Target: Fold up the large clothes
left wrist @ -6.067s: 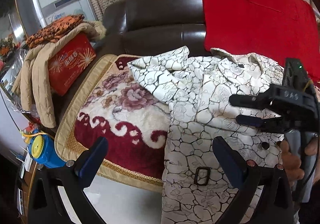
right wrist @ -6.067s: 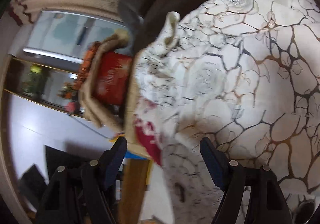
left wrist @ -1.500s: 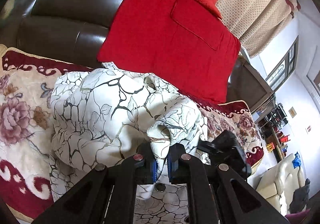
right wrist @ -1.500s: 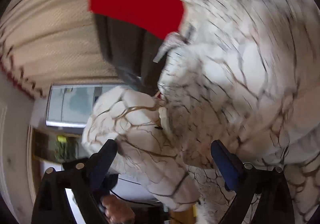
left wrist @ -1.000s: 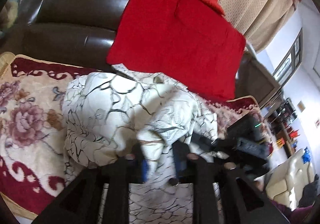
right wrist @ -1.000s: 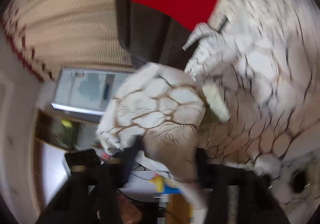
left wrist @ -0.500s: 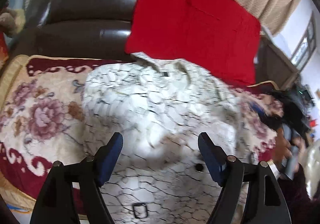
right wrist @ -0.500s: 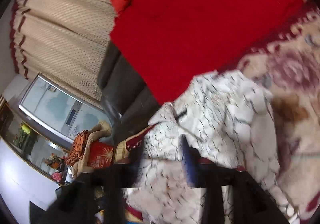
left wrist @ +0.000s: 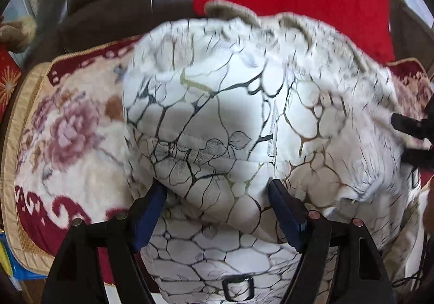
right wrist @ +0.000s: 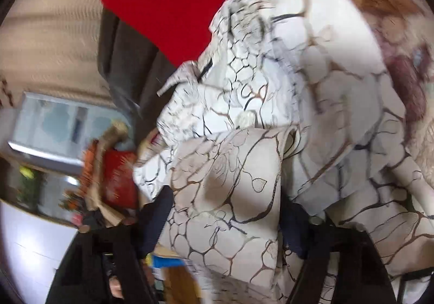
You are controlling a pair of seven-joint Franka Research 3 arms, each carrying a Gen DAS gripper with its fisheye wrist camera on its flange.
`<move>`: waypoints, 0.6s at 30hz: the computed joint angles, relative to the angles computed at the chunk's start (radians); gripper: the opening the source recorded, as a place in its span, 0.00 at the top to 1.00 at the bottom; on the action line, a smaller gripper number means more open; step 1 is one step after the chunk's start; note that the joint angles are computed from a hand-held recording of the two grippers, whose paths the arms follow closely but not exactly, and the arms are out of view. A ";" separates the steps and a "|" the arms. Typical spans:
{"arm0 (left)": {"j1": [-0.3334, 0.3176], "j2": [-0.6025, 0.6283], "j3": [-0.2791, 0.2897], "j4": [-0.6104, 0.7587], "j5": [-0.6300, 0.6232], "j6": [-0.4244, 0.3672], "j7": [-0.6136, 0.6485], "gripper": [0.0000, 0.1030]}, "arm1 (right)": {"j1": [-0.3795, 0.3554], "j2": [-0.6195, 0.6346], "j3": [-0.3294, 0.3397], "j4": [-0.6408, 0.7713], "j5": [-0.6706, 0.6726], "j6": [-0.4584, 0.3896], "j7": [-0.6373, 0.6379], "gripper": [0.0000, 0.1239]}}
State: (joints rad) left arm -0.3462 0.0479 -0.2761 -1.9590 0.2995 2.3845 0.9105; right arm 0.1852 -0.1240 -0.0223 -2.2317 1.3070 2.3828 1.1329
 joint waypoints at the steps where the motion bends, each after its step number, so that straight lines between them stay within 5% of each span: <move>1: 0.002 -0.005 0.001 -0.010 -0.008 0.007 0.000 0.24 | 0.003 -0.001 0.008 0.008 -0.039 0.002 0.001 0.86; 4: 0.009 -0.028 0.004 -0.037 -0.033 0.031 0.008 0.24 | 0.022 -0.015 0.036 0.011 -0.152 0.077 0.012 0.92; 10: 0.005 -0.071 -0.003 -0.041 0.087 0.087 -0.052 0.24 | 0.062 -0.059 0.080 0.005 -0.429 0.355 0.071 0.94; 13: 0.003 -0.052 -0.007 -0.013 0.102 0.107 -0.063 0.24 | 0.039 -0.028 0.105 0.031 -0.663 0.464 0.217 0.94; 15: -0.003 -0.034 -0.010 0.003 0.093 0.101 -0.049 0.24 | 0.009 -0.008 0.116 0.039 -0.831 0.507 0.353 0.94; 18: -0.010 -0.016 -0.010 0.009 0.104 0.083 -0.048 0.24 | 0.006 0.017 0.077 0.060 -0.863 0.463 0.430 0.94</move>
State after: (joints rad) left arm -0.3566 0.0322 -0.2860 -1.9498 0.4034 2.4675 0.8625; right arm 0.1914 -0.1066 0.0546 -2.1722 0.4439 2.8460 1.5627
